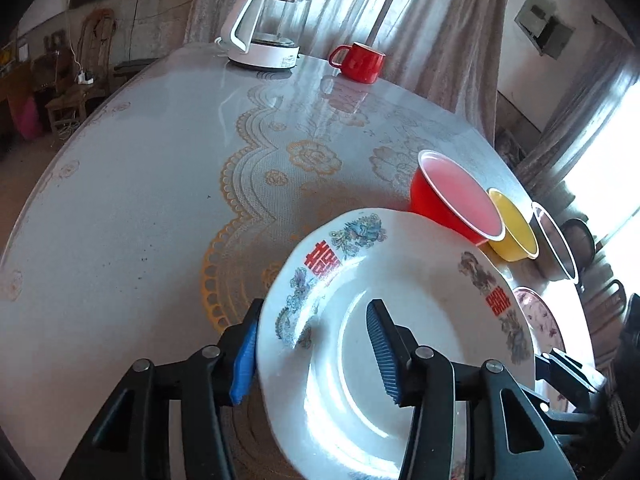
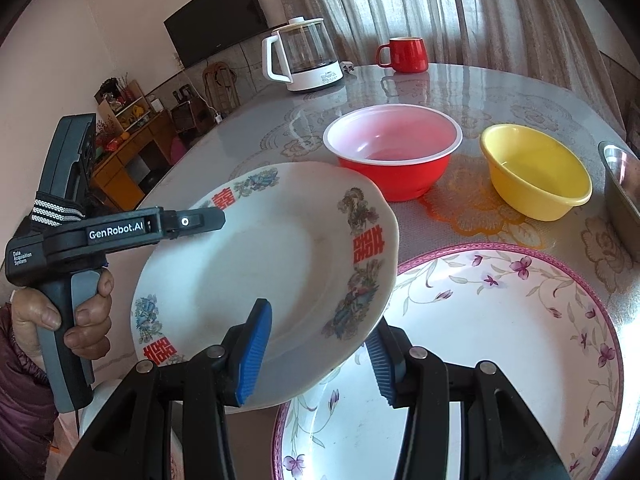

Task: Organize plates and bowls
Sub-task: 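Carry the held plate toward the purple-floral deep plate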

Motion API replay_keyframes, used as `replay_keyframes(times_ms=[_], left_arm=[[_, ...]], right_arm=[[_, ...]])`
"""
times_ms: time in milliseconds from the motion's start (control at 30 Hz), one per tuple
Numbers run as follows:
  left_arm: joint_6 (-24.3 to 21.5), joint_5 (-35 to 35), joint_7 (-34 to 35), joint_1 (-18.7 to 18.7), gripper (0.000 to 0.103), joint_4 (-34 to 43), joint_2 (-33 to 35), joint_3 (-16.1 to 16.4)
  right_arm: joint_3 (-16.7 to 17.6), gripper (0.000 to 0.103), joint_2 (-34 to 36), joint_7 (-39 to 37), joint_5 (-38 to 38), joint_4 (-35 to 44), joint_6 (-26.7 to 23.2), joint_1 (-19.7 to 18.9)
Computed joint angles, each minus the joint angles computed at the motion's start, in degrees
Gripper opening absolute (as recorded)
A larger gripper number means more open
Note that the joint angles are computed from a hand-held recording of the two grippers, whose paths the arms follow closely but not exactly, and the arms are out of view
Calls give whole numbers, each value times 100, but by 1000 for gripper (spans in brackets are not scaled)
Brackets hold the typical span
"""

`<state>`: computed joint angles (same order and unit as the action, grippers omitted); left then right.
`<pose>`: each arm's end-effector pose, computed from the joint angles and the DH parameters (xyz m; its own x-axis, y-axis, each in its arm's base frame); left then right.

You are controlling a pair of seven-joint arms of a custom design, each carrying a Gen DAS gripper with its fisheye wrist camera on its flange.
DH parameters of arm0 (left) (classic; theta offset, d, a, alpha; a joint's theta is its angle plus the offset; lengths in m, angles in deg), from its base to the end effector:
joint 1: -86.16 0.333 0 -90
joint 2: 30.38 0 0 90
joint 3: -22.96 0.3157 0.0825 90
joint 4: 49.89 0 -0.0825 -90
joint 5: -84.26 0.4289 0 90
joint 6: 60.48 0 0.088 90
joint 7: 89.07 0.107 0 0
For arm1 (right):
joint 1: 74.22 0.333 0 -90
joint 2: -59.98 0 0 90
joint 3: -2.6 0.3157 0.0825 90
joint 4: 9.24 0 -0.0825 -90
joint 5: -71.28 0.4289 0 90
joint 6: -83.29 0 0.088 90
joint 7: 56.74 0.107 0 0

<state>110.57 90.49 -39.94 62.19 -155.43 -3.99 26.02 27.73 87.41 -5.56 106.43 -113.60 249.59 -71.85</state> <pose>0.6721 -0.2691 0.3263 0.1190 -0.9366 0.3296 -0.7897 -0.2905 -0.5404 0.6668 0.2732 0.3260 0.5366 -0.8064 -0.2485 -0.7153 -0.2784 -0.6410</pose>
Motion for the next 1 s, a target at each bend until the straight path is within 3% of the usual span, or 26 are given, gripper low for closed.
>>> replay_keyframes(times_ms=[67, 100, 167, 333, 433, 467, 567, 700, 833, 933, 1000], left_arm=[[199, -215, 219, 240, 49, -169, -78, -291], [254, -236, 250, 205, 47, -229, -117, -275], [197, -105, 125, -74, 47, -282, -180, -9], [370, -68, 57, -215, 44, -543, -334, 60], [460, 279, -266, -711, 44, -692, -418, 554], [438, 319, -302, -735, 44, -707, -428, 571], [446, 169, -186, -440, 44, -724, -435, 259], [333, 292, -389, -573, 44, -620, -394, 478], [325, 39, -229, -137, 50, -470, -292, 96], [204, 24, -207, -133, 50, -342, -195, 108], [44, 0, -142, -86, 49, -237, -125, 32]], right_arm=[[115, 48, -11, -151, 82, -30, 67, -79], [101, 48, -27, -156, 55, -47, 111, -50], [-2, 47, -66, -68, -100, -86, 185, 65], [147, 47, -38, -125, 8, -63, 129, -96], [240, 47, -44, -216, 129, -72, 86, -188], [284, 47, -38, -279, 206, -72, 68, -233], [231, 47, -36, -348, 249, -67, 72, -176], [90, 46, -47, -253, 186, -27, 16, -47], [132, 46, -67, -338, 277, -55, 20, -96], [-145, 48, -129, -57, 36, -97, 98, 128], [-59, 49, -95, -60, 112, -47, 67, 8]])
